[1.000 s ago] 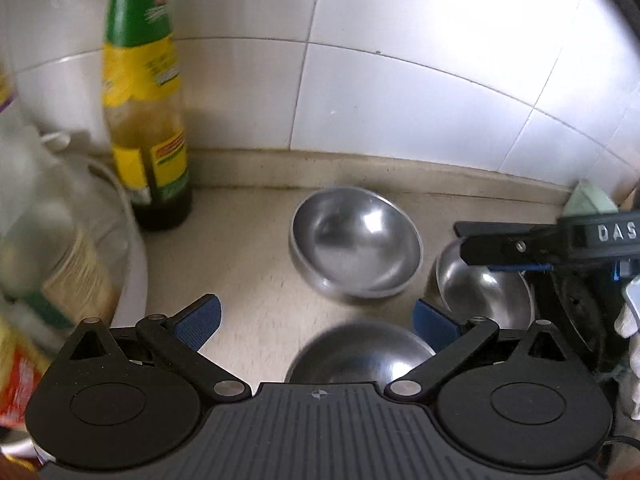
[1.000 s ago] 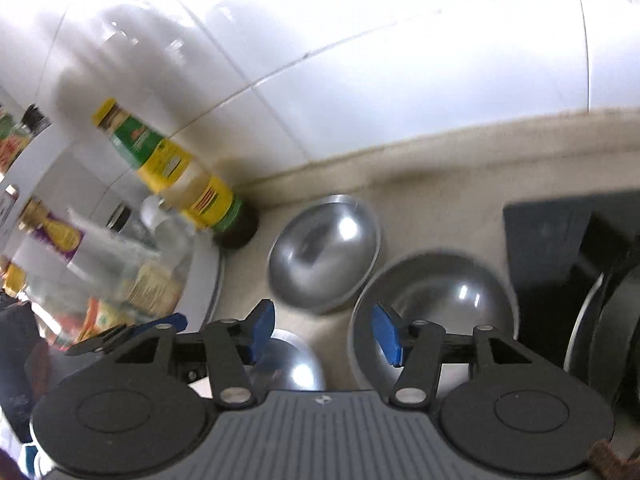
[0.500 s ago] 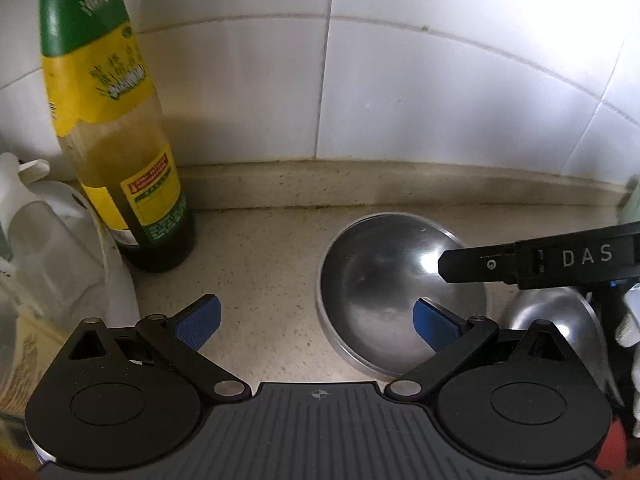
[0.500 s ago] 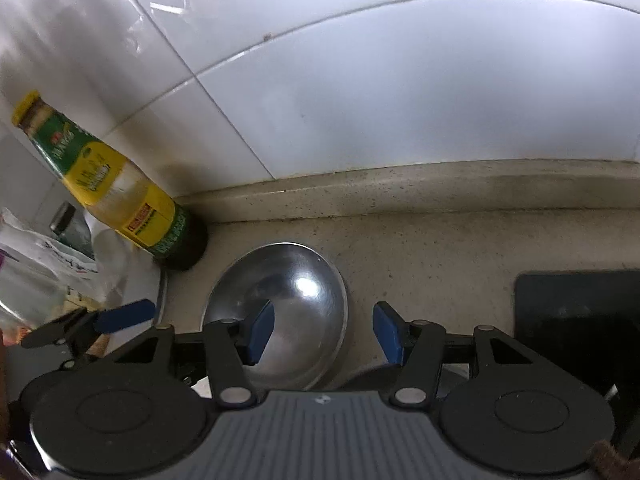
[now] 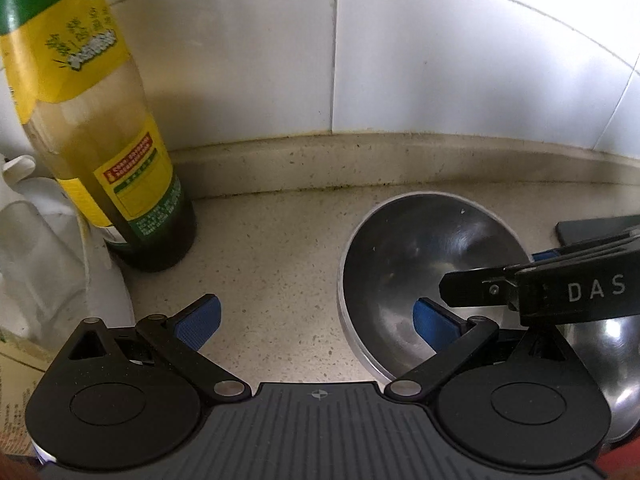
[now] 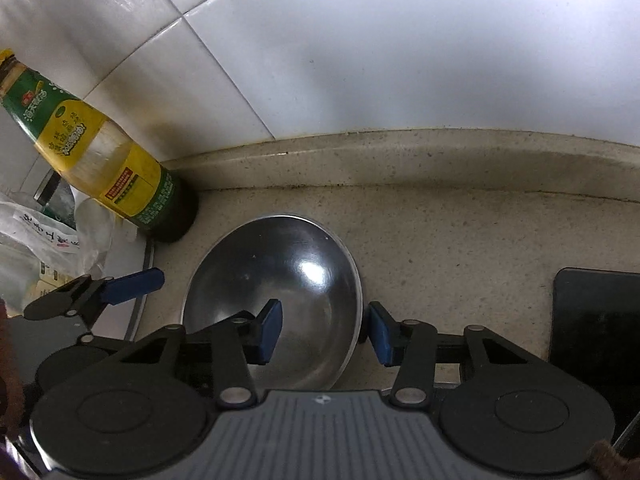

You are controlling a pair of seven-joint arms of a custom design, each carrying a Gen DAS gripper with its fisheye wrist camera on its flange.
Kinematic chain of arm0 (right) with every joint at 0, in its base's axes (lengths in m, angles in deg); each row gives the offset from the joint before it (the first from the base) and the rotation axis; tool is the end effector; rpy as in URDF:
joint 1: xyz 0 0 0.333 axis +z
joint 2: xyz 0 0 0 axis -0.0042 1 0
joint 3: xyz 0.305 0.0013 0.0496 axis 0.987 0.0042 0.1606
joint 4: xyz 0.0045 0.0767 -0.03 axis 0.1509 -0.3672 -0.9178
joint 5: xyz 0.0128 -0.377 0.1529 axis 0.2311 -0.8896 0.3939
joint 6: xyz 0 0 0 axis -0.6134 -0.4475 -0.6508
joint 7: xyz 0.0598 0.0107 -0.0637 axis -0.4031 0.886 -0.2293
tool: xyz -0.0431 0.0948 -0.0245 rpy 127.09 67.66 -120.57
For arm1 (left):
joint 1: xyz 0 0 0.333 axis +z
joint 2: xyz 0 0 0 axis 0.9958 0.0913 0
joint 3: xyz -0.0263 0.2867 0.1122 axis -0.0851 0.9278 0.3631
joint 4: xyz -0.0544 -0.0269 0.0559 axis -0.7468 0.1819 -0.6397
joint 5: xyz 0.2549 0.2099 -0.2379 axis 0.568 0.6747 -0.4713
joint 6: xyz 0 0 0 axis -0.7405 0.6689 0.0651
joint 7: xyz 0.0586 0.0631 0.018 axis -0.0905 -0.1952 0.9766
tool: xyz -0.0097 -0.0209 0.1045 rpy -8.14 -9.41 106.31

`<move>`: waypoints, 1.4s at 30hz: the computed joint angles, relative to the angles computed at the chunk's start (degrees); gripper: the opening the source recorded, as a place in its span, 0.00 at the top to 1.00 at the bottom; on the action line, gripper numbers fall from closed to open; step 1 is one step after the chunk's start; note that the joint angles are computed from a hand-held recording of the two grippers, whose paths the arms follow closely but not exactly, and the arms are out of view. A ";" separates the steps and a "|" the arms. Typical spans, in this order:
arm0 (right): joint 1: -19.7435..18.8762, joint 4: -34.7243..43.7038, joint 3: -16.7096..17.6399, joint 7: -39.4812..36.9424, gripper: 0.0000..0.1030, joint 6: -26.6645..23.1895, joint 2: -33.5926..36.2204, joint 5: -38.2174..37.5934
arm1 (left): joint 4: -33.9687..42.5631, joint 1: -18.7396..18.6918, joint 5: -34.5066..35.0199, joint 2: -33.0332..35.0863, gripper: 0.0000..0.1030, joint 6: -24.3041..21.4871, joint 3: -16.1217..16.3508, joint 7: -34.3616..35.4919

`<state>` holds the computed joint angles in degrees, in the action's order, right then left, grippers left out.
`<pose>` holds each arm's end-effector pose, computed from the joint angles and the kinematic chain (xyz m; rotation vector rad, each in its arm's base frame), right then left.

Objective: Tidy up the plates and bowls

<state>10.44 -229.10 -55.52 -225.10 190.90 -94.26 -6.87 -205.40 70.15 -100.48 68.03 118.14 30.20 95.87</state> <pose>0.3619 0.2284 0.3230 -1.3259 2.1509 -0.2326 0.4793 -0.1971 0.3328 -1.0583 2.5804 -0.7920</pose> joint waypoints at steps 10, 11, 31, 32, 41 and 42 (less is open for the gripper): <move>-1.38 1.66 0.32 2.75 0.61 1.34 2.61 -3.68 | 1.06 0.19 3.15 2.46 0.03 -0.66 -0.91 0.55; -1.51 1.74 0.20 3.37 0.63 1.62 2.76 -4.26 | 1.11 0.20 2.71 2.38 0.04 -1.05 -0.98 1.43; -2.03 8.43 -2.32 40.80 0.70 6.26 6.05 -38.09 | 1.94 0.23 -8.87 -0.19 0.10 -8.97 0.16 12.28; -1.26 8.70 -3.06 42.93 0.70 6.27 5.83 -39.99 | 2.11 0.32 -8.73 -0.38 0.10 -9.37 0.26 11.88; 4.01 8.19 -7.49 39.73 0.70 4.11 2.45 -36.30 | 1.57 0.26 -13.58 -4.29 0.08 -11.67 1.56 15.61; 4.19 7.75 -7.46 36.95 0.70 3.62 2.03 -33.87 | 1.54 0.33 -13.43 -4.55 0.08 -12.41 1.77 15.43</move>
<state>14.63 -221.36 -62.98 -188.15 194.52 -92.23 -40.74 -203.86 70.48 -113.90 63.48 105.73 31.96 111.30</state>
